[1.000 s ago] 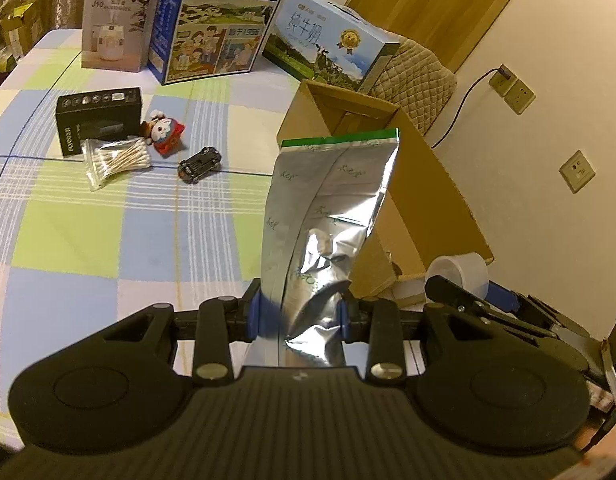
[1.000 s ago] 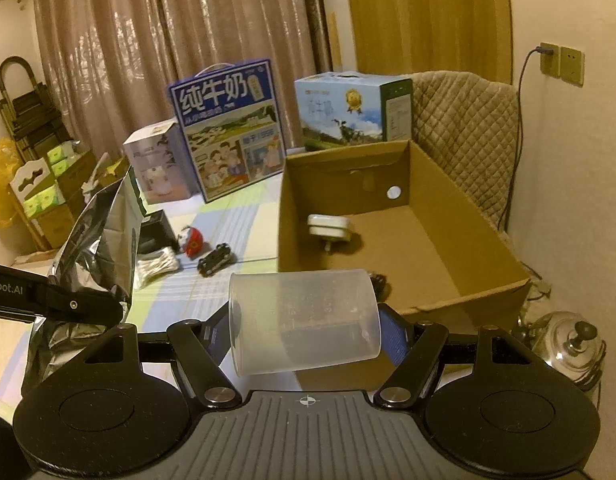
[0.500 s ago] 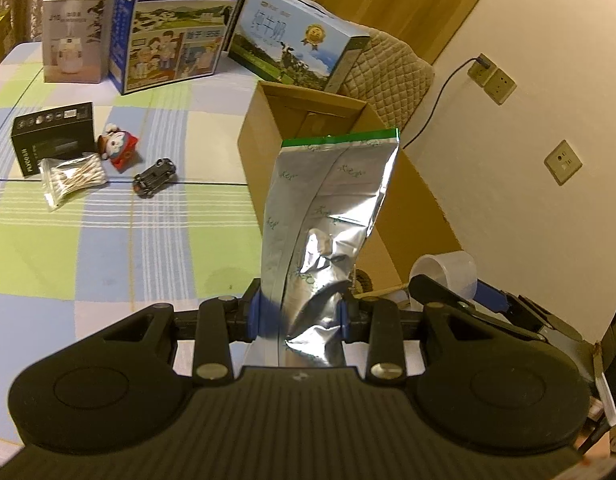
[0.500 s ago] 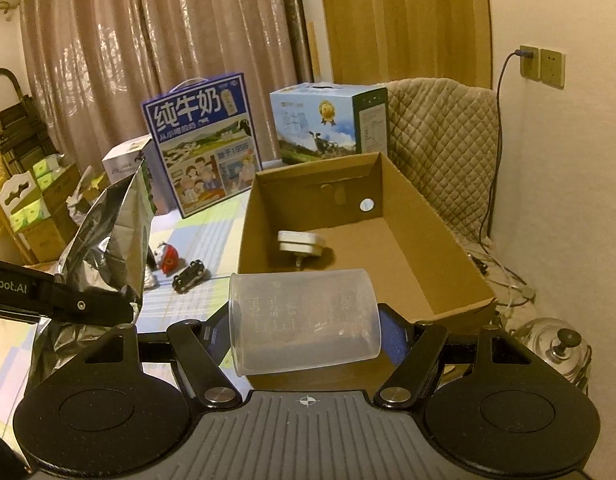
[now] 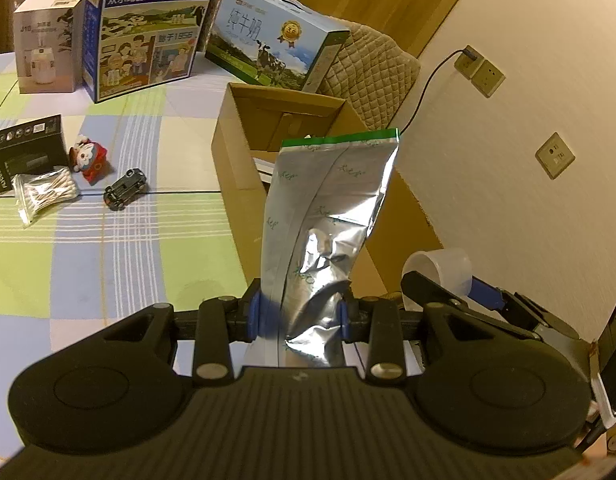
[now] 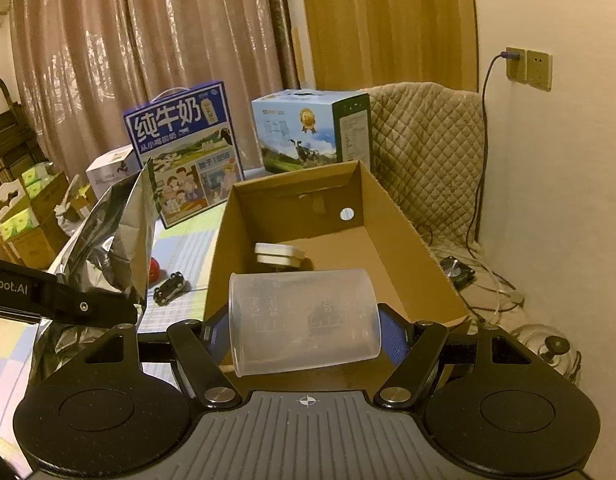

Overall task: Organize objects
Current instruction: 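Carry the foil bag in the left tool while the right tool carries the cup over the box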

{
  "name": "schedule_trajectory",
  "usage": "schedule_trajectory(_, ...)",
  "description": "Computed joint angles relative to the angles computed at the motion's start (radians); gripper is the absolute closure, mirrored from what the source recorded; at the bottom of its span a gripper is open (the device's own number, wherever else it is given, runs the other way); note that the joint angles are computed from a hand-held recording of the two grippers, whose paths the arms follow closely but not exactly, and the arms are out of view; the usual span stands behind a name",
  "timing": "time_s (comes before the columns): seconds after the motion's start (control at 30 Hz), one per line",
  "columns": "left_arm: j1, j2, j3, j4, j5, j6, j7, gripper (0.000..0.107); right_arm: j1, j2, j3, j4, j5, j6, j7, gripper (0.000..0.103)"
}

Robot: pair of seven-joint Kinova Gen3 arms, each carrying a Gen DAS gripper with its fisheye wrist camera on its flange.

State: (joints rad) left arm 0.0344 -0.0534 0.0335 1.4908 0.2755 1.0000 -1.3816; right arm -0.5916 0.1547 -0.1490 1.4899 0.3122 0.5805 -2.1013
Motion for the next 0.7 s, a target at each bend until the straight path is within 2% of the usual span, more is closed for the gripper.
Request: schedule_trajectory(0.7,0.018,0.106,0.026,-0.127,0.011,0.003,0.003,0.077,0.04,0.051,0.029,-0.083,-0.03,0.016,0.088,0.034)
